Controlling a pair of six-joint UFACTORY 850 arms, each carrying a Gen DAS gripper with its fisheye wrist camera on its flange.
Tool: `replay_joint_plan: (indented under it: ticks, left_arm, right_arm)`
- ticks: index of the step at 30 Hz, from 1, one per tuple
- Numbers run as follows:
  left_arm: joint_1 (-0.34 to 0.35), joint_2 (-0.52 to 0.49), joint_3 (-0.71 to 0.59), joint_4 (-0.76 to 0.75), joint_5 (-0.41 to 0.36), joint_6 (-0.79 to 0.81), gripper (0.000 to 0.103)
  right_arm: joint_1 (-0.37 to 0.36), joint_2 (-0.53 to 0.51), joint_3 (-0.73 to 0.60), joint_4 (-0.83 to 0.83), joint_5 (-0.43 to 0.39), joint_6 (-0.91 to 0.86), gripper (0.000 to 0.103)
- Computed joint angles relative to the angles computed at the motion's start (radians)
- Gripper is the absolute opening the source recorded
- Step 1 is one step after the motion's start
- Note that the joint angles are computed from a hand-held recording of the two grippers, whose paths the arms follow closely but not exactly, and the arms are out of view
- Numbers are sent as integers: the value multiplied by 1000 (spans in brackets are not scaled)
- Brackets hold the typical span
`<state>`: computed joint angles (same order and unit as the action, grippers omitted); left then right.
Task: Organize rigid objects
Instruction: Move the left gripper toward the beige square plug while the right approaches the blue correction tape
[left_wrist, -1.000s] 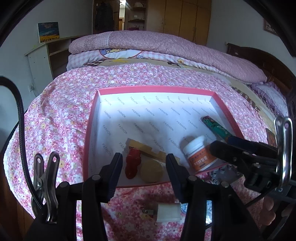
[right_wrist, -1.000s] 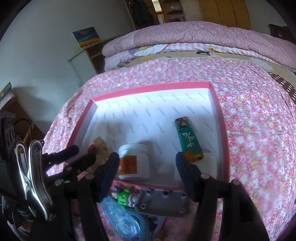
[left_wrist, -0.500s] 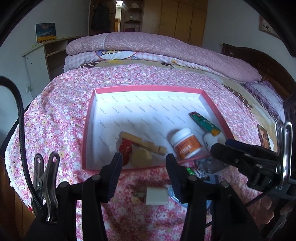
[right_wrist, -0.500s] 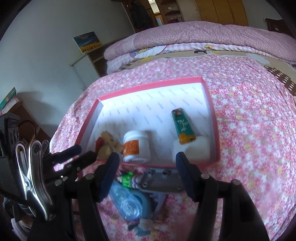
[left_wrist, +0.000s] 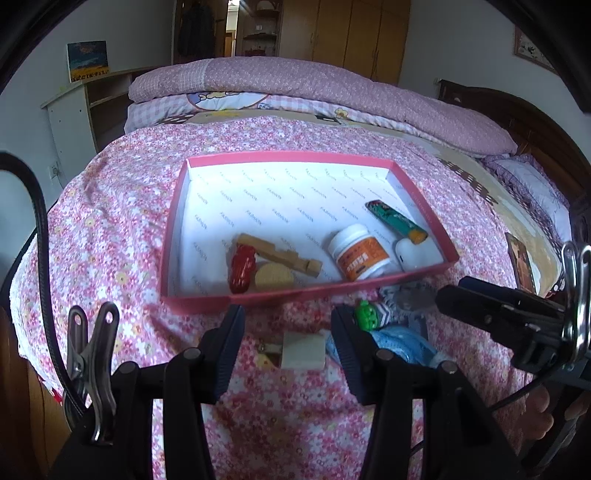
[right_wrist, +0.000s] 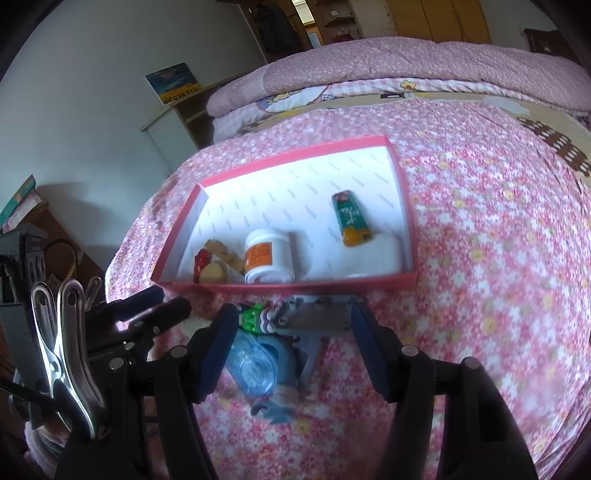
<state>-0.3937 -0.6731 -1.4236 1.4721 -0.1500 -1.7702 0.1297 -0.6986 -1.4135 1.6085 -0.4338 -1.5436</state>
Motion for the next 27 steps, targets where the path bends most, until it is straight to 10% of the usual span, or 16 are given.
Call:
replay_joint_plan:
  ticks: [13, 27]
  left_arm:
    - [-5, 29, 77, 179, 21, -173, 51]
    - [-4, -19, 38, 56, 58, -55, 51]
  right_arm:
    - [-13, 34, 77, -1, -6, -30, 65]
    - [-20, 32, 97, -35, -26, -6, 65]
